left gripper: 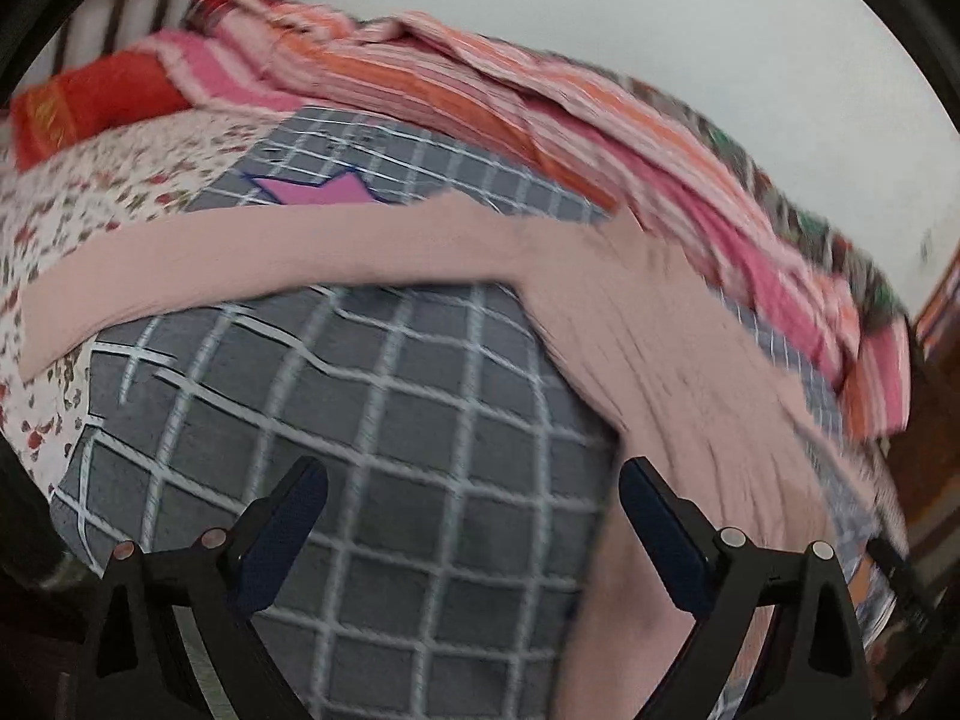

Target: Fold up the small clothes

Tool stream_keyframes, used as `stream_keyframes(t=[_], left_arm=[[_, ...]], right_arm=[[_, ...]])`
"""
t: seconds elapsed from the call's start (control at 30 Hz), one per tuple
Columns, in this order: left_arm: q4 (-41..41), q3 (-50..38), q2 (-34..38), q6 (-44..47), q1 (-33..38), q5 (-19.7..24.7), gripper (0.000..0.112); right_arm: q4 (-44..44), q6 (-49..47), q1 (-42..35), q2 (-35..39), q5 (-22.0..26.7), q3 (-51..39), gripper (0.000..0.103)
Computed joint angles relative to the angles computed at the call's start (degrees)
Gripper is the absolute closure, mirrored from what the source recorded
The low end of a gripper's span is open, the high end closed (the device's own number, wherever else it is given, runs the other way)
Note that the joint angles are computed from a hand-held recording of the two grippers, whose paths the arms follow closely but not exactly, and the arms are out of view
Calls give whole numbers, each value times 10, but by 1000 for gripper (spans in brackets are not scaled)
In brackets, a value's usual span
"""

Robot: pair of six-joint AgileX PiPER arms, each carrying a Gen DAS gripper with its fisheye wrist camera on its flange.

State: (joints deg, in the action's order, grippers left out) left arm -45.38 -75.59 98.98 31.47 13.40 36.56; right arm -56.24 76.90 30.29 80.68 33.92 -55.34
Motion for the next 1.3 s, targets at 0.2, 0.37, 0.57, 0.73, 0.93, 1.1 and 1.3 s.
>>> stream_keyframes(t=[0.2, 0.37, 0.57, 0.73, 0.93, 1.1, 1.3], left_arm=[[-81, -76, 80, 1, 90, 49, 39], [-83, -147, 145, -52, 118, 55, 50], [-115, -200, 199, -90, 132, 40, 64], [78, -262, 220, -277, 104, -12, 99], [242, -312, 199, -383, 62, -20, 104], [333, -374, 178, -418, -6, -14, 105], [414, -610, 268, -454, -133, 81, 105]], right_arm=[[78, -83, -33, 23, -28, -31, 0], [123, -103, -56, 44, -49, -43, 4], [181, -178, -71, 84, -38, -69, 11], [219, -211, -88, 93, -59, -67, 11], [236, -239, -97, 108, -70, -76, 11], [301, -317, -127, 101, -94, -73, 11], [372, -397, -179, 73, -129, -43, 11]])
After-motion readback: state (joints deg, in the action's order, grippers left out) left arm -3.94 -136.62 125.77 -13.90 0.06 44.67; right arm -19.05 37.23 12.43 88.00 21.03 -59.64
